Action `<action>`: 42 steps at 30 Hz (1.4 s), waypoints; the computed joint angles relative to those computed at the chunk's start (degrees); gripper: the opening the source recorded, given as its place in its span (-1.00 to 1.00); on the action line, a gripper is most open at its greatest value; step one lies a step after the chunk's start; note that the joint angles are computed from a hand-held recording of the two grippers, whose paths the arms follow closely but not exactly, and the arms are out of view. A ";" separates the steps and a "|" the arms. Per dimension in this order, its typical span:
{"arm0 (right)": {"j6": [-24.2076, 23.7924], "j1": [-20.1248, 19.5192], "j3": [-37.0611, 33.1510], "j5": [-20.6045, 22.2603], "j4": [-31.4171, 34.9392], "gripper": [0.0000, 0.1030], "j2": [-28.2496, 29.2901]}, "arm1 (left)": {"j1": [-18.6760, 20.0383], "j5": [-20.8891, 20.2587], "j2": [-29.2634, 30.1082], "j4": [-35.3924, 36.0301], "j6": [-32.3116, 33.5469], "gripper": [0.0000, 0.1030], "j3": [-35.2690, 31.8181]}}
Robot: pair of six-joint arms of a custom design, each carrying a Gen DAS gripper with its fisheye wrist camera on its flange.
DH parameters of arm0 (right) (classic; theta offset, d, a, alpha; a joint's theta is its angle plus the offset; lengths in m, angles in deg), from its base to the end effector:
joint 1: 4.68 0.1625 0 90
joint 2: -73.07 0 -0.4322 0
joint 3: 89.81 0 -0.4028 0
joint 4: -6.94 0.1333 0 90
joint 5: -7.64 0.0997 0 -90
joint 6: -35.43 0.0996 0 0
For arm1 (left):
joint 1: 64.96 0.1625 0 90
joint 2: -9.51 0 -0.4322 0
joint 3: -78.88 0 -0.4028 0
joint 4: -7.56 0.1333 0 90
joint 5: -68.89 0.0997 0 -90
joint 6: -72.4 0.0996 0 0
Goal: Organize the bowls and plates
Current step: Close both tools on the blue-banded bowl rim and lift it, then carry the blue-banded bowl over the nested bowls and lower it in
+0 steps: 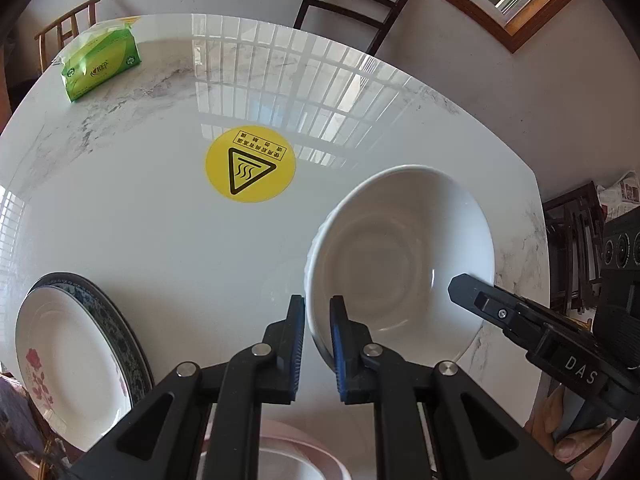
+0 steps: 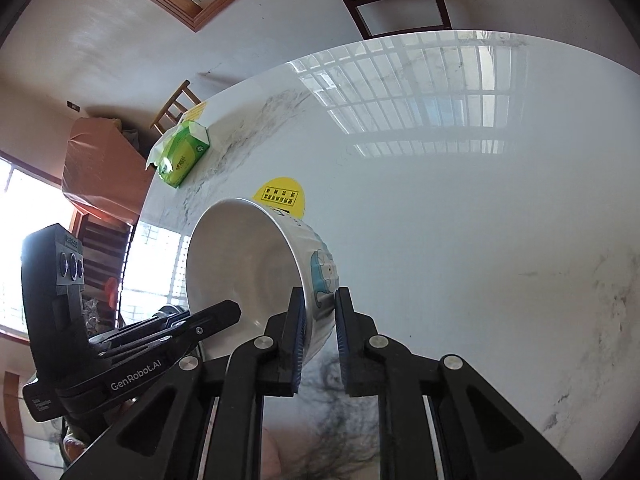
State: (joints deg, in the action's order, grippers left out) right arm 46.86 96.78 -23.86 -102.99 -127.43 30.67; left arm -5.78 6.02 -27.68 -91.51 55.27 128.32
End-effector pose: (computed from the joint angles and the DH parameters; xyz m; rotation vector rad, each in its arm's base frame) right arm 0.2581 -0.7790 0.2413 -0.0929 -2.7999 0.6053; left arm -0.2731 -0.8066 0.2442 0.3373 2.6589 -0.1948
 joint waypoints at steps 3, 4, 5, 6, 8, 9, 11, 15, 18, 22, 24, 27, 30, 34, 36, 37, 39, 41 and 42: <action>0.47 1.62 5.12 0.08 -1.89 -0.72 -2.88 | -1.07 0.56 -5.47 -2.25 0.22 -0.74 7.15; 0.76 2.03 6.74 0.38 -2.45 -0.72 -3.76 | -1.31 0.59 -7.07 -2.76 0.12 -0.74 9.21; 1.35 2.40 8.49 0.85 -3.35 -0.72 -4.61 | -1.53 0.49 -8.41 -3.04 0.08 -0.74 10.87; 1.65 2.78 9.90 1.24 -4.02 -0.72 -5.36 | -1.77 0.50 -9.42 -3.16 0.05 -0.74 12.10; 1.71 3.79 12.03 1.15 -4.99 -0.72 -6.39 | -2.26 0.64 -11.72 -3.81 -0.22 -0.74 14.94; 1.84 4.23 13.07 1.09 -5.55 -0.72 -6.90 | -2.40 0.68 -13.33 -3.94 -0.09 -0.74 16.61; 2.08 5.03 14.52 1.11 -6.23 -0.72 -7.51 | -2.62 0.90 -15.34 -4.67 0.03 -0.74 18.92; 2.52 6.78 16.86 0.29 -7.34 -0.72 -8.14 | -3.28 1.59 -18.97 -5.10 -0.23 -0.74 23.16; 2.81 7.71 17.98 -0.07 -7.68 -0.72 -8.35 | -3.47 1.87 -20.73 -4.72 -0.43 -0.74 25.15; 3.49 8.56 19.06 -0.27 -7.48 -0.72 -8.53 | -3.82 2.52 -22.46 -4.22 -0.69 -0.74 27.37; 3.94 8.91 19.51 -0.32 -7.37 -0.72 -8.48 | -3.72 2.61 -23.24 -3.94 -0.86 -0.74 28.29; 4.50 9.41 20.15 -0.39 -7.27 -0.72 -8.24 | -3.76 3.09 -24.79 -4.18 -0.60 -0.74 30.27; 4.78 9.80 20.99 -0.38 -7.56 -0.72 -8.18 | -4.06 4.08 -25.94 -4.27 -0.25 -0.74 32.04; 5.67 10.10 21.77 -0.08 -7.77 -0.72 -7.74 | -3.95 5.13 -27.25 -4.96 0.34 -0.74 34.31; 5.91 10.25 22.22 -0.09 -7.98 -0.72 -7.56 | -3.83 5.38 -27.71 -5.09 0.32 -0.74 35.23; 6.01 10.41 22.53 -0.18 -8.13 -0.72 -7.56 | -3.81 5.57 -28.00 -5.14 0.39 -0.74 35.79; 6.14 10.50 22.93 -0.16 -8.47 -0.72 -7.48 | -3.88 6.29 -28.43 -5.47 0.72 -0.74 36.77; 6.12 10.47 23.13 -0.08 -8.74 -0.72 -7.34 | -4.04 6.94 -29.11 -6.15 1.13 -0.74 38.16; 6.20 10.42 23.44 0.09 -8.86 -0.72 -7.43 | -4.11 7.37 -29.26 -6.41 1.41 -0.74 38.56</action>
